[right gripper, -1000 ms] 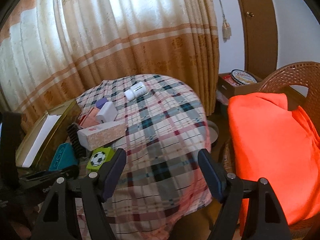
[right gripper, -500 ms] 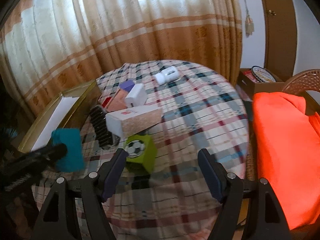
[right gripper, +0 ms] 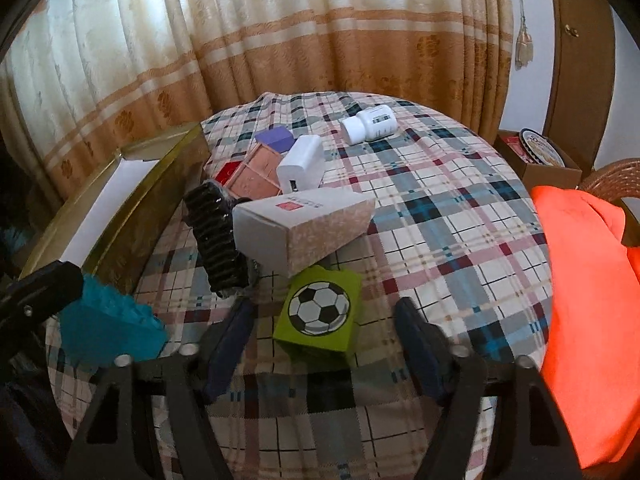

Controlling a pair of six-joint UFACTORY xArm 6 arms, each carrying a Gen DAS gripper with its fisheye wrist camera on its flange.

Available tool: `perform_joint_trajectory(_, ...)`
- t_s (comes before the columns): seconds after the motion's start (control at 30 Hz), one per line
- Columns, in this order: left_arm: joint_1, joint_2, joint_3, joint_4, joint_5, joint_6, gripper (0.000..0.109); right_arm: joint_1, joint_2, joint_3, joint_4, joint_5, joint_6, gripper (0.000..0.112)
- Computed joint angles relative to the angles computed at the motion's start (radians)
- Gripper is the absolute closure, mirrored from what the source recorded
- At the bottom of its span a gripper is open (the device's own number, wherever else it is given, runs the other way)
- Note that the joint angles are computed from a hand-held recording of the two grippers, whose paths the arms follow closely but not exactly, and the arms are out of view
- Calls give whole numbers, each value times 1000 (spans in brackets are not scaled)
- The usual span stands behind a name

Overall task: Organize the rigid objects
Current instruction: 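Grasp the teal brick with the left gripper while the right grasps the green soccer block, then lift and carry the teal brick and green block toward the tin tray with both grippers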

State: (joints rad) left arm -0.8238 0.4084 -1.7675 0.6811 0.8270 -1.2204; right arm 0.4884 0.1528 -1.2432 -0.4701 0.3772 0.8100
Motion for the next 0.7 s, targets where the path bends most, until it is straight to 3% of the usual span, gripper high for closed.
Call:
perform_joint_trajectory(0.07, 3, -29, 41, -7, -22, -4, 73, 0, -2, 1, -4, 6, -12, 68)
perform_joint_trajectory(0.17, -7, -67, 90, 23, -6, -32, 58, -8, -17, 27, 70, -32, -75, 77)
perform_joint_trajectory(0.3, -18, -75, 102, 46, 8, -31, 57, -18, -53, 80, 107, -101, -93, 77)
perform_joint_trajectory(0.37, -20, -61, 86, 39, 6, -13, 57, -24, -77, 106, 65, -131, -58, 77)
perform_joint_trajectory(0.5, -22, -35, 55, 20, -11, 47, 57, -27, -108, 124, -6, -140, -18, 77)
perform_joint_trajectory(0.57, -26, -11, 18, 16, 6, 82, 52, -31, -118, 130, -37, -144, 7, 77)
perform_joint_trajectory(0.7, -25, 46, -61, -13, 17, 121, 52, -38, -123, 141, -21, -160, 3, 77)
